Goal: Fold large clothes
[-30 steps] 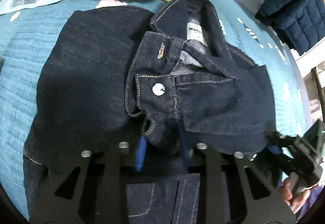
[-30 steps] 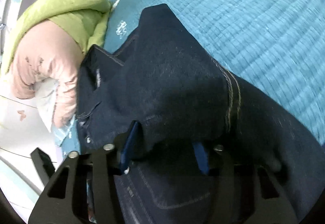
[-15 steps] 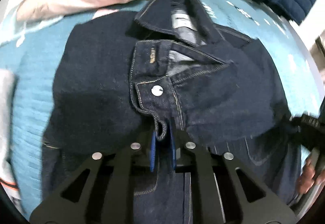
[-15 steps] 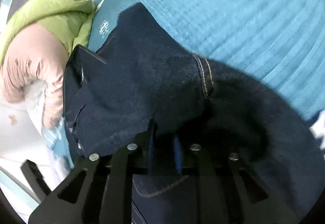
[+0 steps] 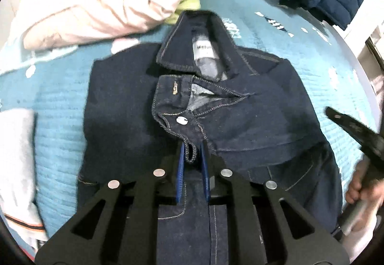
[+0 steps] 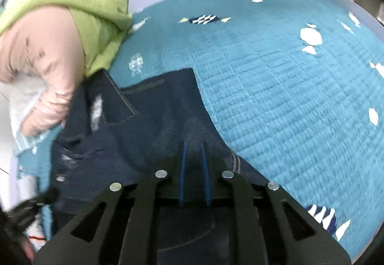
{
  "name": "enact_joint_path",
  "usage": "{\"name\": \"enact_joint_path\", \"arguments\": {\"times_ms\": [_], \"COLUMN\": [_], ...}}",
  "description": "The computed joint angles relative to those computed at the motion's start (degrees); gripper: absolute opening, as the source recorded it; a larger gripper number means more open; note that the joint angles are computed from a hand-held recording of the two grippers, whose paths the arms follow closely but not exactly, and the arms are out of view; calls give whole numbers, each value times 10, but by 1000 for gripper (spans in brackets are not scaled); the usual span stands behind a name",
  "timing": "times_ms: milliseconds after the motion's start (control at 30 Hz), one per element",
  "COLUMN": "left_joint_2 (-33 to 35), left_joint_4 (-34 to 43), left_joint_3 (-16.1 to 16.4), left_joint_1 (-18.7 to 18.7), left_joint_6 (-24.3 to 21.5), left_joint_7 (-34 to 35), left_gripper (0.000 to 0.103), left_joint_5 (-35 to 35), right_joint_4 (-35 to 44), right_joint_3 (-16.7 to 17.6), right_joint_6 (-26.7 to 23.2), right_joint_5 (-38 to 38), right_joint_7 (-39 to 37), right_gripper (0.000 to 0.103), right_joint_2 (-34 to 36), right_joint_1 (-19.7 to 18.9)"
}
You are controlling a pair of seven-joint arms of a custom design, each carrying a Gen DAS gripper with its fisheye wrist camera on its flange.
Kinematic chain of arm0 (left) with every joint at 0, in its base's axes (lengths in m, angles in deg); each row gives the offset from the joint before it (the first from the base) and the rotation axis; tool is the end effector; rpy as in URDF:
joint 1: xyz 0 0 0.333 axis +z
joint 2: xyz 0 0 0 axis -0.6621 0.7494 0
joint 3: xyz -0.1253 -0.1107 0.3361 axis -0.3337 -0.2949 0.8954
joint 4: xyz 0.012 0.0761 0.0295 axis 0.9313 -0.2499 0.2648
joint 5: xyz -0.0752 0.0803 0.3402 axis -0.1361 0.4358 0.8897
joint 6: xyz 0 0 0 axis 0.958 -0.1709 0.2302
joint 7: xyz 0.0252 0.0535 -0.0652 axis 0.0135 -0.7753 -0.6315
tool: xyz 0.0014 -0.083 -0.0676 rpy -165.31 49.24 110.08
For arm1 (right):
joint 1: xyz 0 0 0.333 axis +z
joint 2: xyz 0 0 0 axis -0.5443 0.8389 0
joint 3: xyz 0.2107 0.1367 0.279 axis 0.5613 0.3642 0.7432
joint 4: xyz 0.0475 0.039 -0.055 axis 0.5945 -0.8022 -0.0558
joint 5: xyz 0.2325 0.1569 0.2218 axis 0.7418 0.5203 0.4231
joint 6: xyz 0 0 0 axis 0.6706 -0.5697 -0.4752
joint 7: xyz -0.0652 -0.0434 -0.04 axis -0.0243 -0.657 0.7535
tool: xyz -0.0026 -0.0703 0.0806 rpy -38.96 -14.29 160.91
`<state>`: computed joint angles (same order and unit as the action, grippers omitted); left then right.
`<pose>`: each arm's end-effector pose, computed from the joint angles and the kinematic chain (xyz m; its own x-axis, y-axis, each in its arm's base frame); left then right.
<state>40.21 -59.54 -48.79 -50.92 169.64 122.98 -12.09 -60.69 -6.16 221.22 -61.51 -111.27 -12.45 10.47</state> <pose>0.6007 -0.2235 0.5346 -0.3594 -0.9239 0.1311 -0.8544 0.2693 -0.4443 0.5451 0.4852 0.4902 -0.4402 -0.8581 -0.2643 -0.6964 0.5121 -0.5028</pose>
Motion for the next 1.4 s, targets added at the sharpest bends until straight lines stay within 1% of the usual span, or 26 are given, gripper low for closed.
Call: {"name": "enact_joint_path", "arguments": {"times_ms": [67,133,267,300,333,400,500,600,700,733,767,800,833,867,900,933,967,1000,1133,1200,1233,1267,1300,1333,1367,1400], "left_joint_2": [4,18,11,8,6,11,14,39,85,114,143,159,170,170,166,164,165,166,167,156,150,138,128,112,102,99], "left_joint_4": [9,33,39,35,28,36,37,53,82,109,143,157,157,141,131,126,123,124,134,129,128,123,110,83,71,70], "left_joint_3": [-1,12,5,12,30,52,26,14,1,20,46,53,54,51,51,50,46,38,11,-4,4,25,25,12,7,9], "left_joint_1": [-1,-18,-12,-17,-32,-51,-25,-24,-24,-43,-67,-72,-71,-66,-66,-66,-61,-52,-24,-8,-12,-23,-18,0,8,8], "left_joint_6": [4,-14,-12,1,22,21,37,52,51,22,-26,-44,-33,-3,10,18,23,23,6,-9,-17,-28,-13,24,37,33], "left_joint_7": [7,-28,-30,-47,-95,-162,-138,-123,-99,-120,-159,-173,-181,-177,-174,-173,-171,-164,-129,-106,-114,-155,-170,-170,-168,-172], "left_gripper": [13,14,14,14,14,14,14,14,14,14,8,3,3,3,3,3,3,3,3,10,21,54,70,70,71,73], "left_joint_5": [3,44,34,48,90,159,122,113,91,114,149,157,162,167,175,181,176,164,112,80,78,87,73,40,24,24], "right_joint_4": [0,10,39,46,51,64,66,62,83,75,63,60,65,71,70,54,31,25,55,30,13,-7,-16,-30,-35,-33], "right_joint_3": [6,1,-9,-10,-12,-13,-17,-16,-9,-15,-17,-19,-20,-22,-22,-21,-24,-25,-20,-20,-18,-20,-27,-44,-55,-51], "right_joint_6": [15,9,8,9,11,7,1,5,-29,-26,-17,-25,-40,-58,-62,-42,-15,-9,-54,-21,2,26,37,44,39,34], "right_joint_5": [16,14,-7,-6,-5,-1,8,24,50,50,52,56,57,52,50,50,46,43,42,33,34,33,25,-3,-32,-45], "right_joint_7": [-11,-21,-60,-68,-74,-92,-100,-100,-138,-128,-117,-110,-111,-117,-120,-112,-92,-85,-105,-90,-79,-57,-33,8,36,39], "right_gripper": [12,12,12,12,12,12,12,12,9,7,6,3,0,0,0,0,0,0,0,7,19,47,64,82,83,84], "right_joint_2": [11,18,31,36,40,52,58,60,75,75,71,71,73,76,77,73,66,63,69,53,43,31,23,11,2,-2], "right_joint_1": [-10,-7,-4,-6,-7,-8,-6,-12,-18,-16,-17,-16,-14,-12,-13,-17,-18,-17,-12,-12,-16,-17,-13,3,16,15]}}
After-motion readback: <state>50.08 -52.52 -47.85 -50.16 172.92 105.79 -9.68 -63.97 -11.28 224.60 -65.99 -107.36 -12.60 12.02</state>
